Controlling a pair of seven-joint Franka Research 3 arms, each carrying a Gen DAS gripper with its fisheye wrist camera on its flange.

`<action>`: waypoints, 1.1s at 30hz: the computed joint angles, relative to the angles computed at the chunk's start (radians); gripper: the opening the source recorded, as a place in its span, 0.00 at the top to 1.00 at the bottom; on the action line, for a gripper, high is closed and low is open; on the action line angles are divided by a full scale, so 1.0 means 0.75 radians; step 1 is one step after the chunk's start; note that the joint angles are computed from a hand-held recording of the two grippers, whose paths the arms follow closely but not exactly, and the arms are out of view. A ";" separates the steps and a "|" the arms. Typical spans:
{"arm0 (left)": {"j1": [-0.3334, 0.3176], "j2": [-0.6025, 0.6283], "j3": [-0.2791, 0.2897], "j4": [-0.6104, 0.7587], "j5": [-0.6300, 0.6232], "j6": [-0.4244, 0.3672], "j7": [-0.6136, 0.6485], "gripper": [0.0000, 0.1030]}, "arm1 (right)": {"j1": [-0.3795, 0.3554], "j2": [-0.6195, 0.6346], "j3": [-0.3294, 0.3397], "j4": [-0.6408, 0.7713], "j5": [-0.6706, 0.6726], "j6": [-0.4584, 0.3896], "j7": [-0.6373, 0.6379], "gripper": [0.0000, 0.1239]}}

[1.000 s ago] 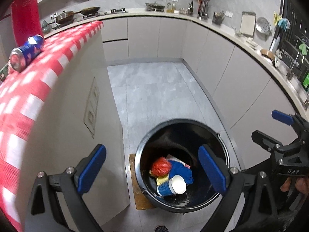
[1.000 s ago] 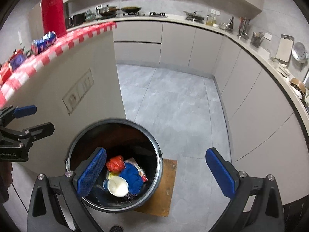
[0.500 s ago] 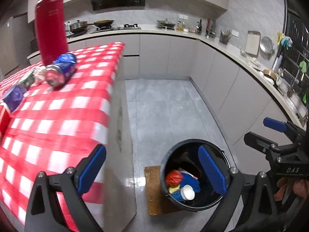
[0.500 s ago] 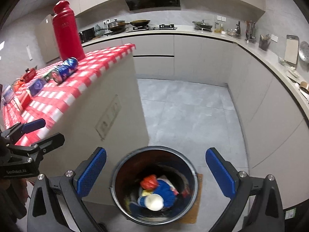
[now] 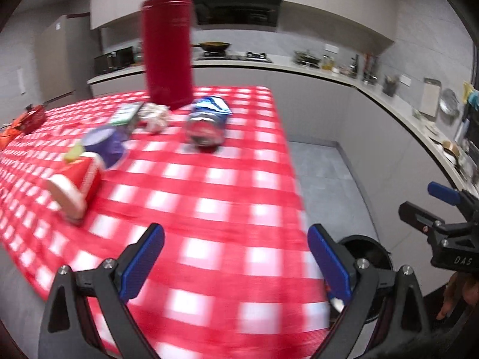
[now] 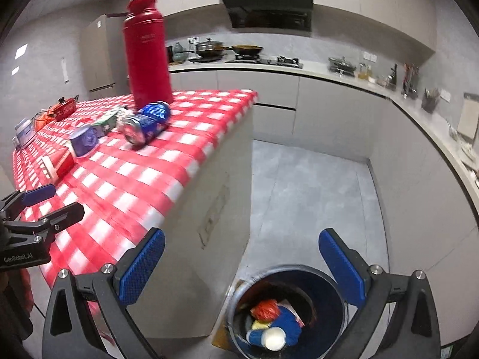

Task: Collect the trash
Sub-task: 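Move both tools back over the table toward the can and red cup, then grasp the blue Pepsi can with the right tool while the left tool grasps the red paper cup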

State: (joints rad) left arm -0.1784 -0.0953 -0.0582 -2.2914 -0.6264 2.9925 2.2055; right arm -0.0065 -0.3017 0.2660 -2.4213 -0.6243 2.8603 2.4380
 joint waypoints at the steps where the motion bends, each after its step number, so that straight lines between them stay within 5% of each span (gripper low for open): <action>1: 0.011 -0.001 0.015 0.004 -0.007 -0.003 0.013 0.06 | -0.018 0.022 0.039 0.039 -0.042 -0.024 0.037 0.17; 14: 0.219 0.088 0.069 0.128 -0.096 -0.028 0.165 0.06 | 0.216 0.353 0.033 0.468 -0.278 -0.217 0.197 0.17; 25: 0.437 0.308 -0.056 0.348 -0.045 -0.045 0.216 0.06 | 0.443 0.652 -0.102 0.833 -0.273 -0.351 0.201 0.17; 33: 0.526 0.461 -0.149 0.493 0.135 -0.087 0.108 0.06 | 0.551 0.840 -0.221 1.055 -0.155 -0.390 0.117 0.17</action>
State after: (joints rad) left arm 0.2160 0.2504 -0.1699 -1.9214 -0.5252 2.9271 2.2865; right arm 0.4068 0.3280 0.1001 -1.6300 -0.7407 2.5676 2.5254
